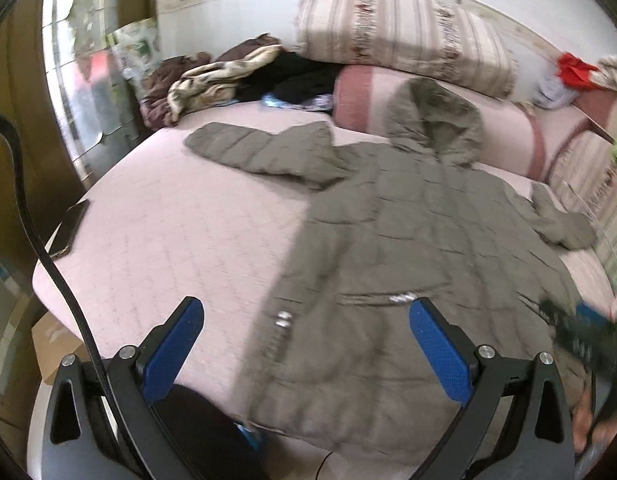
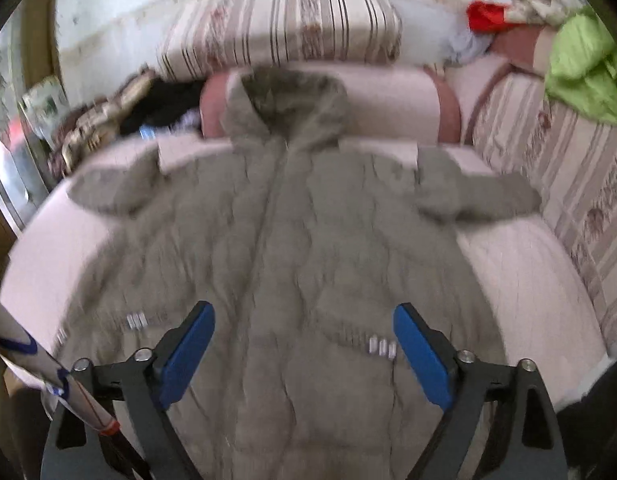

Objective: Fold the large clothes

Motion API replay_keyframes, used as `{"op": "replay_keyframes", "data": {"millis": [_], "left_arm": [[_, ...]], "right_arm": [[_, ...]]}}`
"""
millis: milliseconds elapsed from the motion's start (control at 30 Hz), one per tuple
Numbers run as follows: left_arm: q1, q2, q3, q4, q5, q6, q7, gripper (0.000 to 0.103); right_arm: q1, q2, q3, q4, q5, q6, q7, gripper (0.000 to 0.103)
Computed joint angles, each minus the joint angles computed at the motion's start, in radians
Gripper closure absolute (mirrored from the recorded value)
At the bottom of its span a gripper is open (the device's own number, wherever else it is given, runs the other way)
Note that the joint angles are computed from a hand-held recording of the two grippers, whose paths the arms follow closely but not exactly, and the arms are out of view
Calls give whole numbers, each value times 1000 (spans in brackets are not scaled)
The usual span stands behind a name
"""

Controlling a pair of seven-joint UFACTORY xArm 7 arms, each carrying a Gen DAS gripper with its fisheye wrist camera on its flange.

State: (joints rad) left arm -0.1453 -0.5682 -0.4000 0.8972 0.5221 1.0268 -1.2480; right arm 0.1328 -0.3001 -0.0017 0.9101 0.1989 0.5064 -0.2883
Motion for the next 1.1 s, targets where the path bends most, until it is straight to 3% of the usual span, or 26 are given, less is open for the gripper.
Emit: {"op": "replay_keyframes", "data": {"millis": [267,533,667,800,933,1100], "left_arm": [[66,-79,94,-95,-1,-27,76,0],[198,-16,224,-77,-23,-84,176,1],[283,65,290,-51,-26,-168,167,1],[300,231,419,28,-163,-346,287,4],[311,445,511,151,-397,-506,436,4],[360,702,511,339,-738,-563,597,10]], "right_arm": [[-10,13,8,-20,-2,95,62,21],[-4,-13,36,-51,-46,-11,100,21],[-9,17,59,-42,-119,-18,121,21],[-4,46,61,-29,-143,-24,130,21],[-16,87,76,-10,-199,-32,169,21],[-29,150,86,38,-283,-18,229,21]]}}
